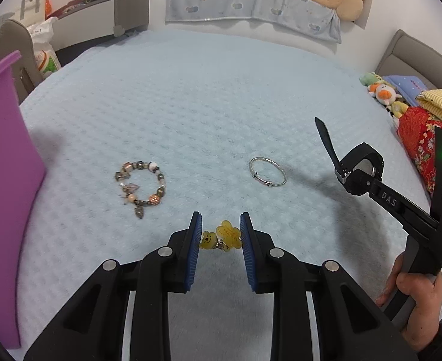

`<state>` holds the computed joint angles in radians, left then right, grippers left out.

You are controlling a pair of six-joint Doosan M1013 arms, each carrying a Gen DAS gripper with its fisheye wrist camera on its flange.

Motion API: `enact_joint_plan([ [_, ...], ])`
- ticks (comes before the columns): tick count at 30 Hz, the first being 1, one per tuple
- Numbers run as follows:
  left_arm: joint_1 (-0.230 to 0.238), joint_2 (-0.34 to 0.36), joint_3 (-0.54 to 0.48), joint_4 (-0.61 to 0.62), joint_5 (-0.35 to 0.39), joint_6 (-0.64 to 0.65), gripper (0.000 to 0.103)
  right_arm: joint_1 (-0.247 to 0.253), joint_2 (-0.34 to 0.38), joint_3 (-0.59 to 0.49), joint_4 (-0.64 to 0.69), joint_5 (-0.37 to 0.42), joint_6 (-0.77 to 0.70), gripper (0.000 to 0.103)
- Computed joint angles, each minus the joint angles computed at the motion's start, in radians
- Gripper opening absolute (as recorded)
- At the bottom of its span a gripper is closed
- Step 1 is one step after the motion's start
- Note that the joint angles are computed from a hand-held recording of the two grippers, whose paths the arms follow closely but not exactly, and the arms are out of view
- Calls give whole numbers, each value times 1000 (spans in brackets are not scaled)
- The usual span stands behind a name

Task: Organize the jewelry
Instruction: 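Lift the watch and flower charms off the bed with both tools, then carry the watch and charms into the pink tub and open both tools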

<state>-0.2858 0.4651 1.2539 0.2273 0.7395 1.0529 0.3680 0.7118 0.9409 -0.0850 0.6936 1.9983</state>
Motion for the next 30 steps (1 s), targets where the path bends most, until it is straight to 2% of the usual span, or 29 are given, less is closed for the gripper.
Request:
enact_joint_plan([
  [9, -8, -95, 68, 57, -18, -52, 26, 32, -116, 114, 18, -85, -36, 19],
  [14, -10, -156, 104, 109, -22, -92, 26, 55, -171, 152, 67, -119, -83, 19],
  [19, -1, -238, 158, 164, -55, -149, 26, 86, -208, 163, 118, -142, -158, 19],
  [23, 17, -293, 184, 206, -72, -175, 26, 120, -214, 133, 163, -149, -224, 19],
  [30, 78, -370, 202, 331, -51, -277, 26, 181, -165, -24, 271, -77, -344, 19],
])
